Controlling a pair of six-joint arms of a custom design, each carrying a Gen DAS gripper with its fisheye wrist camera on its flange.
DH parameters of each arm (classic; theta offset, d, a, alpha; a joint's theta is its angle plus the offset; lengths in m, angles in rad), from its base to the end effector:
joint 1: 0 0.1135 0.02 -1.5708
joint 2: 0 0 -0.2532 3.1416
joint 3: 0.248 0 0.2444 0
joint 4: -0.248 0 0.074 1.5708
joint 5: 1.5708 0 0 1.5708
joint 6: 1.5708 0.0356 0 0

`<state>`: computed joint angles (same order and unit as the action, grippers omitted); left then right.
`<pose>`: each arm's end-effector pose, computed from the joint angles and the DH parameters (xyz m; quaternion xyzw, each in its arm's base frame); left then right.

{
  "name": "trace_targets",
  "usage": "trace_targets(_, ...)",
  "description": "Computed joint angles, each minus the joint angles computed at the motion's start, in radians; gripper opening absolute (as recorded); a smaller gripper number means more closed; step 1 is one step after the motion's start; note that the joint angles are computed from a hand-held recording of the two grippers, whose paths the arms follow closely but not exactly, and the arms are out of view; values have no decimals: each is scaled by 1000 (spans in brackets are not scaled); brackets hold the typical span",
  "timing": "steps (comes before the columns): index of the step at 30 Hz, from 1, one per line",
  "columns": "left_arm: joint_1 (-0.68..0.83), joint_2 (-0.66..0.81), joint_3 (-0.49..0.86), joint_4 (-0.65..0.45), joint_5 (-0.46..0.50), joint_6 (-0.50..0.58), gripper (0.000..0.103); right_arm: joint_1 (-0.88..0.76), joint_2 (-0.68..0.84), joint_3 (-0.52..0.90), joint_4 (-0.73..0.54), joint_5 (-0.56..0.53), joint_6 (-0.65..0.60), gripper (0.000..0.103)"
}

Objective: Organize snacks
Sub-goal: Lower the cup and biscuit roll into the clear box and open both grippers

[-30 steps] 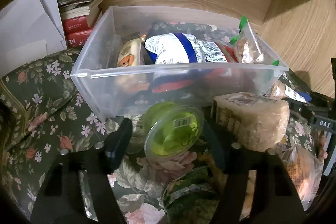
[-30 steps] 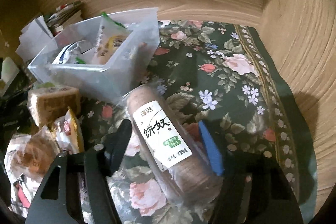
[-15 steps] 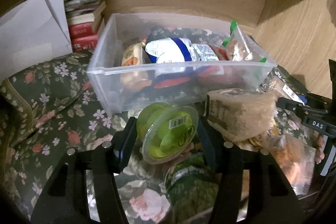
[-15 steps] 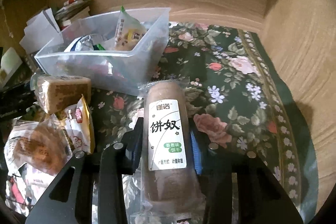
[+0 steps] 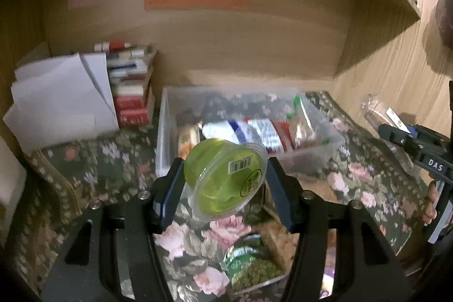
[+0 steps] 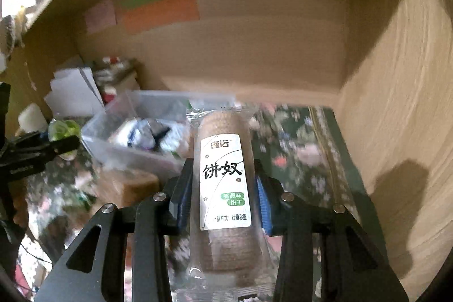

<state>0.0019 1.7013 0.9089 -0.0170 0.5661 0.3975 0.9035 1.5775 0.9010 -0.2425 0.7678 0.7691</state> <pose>0.3338 -0.0185 0.1627 0.2769 0.8537 -0.1834 0.4011 0.2078 0.2238 0.1860 0.0607 0.8845 -0.0175 0.4623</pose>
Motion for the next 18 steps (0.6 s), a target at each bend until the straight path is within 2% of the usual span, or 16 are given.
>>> trace_targets(7, -15, 2, 72, 0, -9, -42, 58, -15, 71, 106, 86, 12, -126, 36)
trace_targets(13, -32, 36, 137, 0, -21, -73, 58, -71, 190, 229, 163, -71, -225, 36)
trace_targets(18, -52, 99, 196, -4, -44, -83, 58, -120, 295, 335, 164, -151, -259, 36)
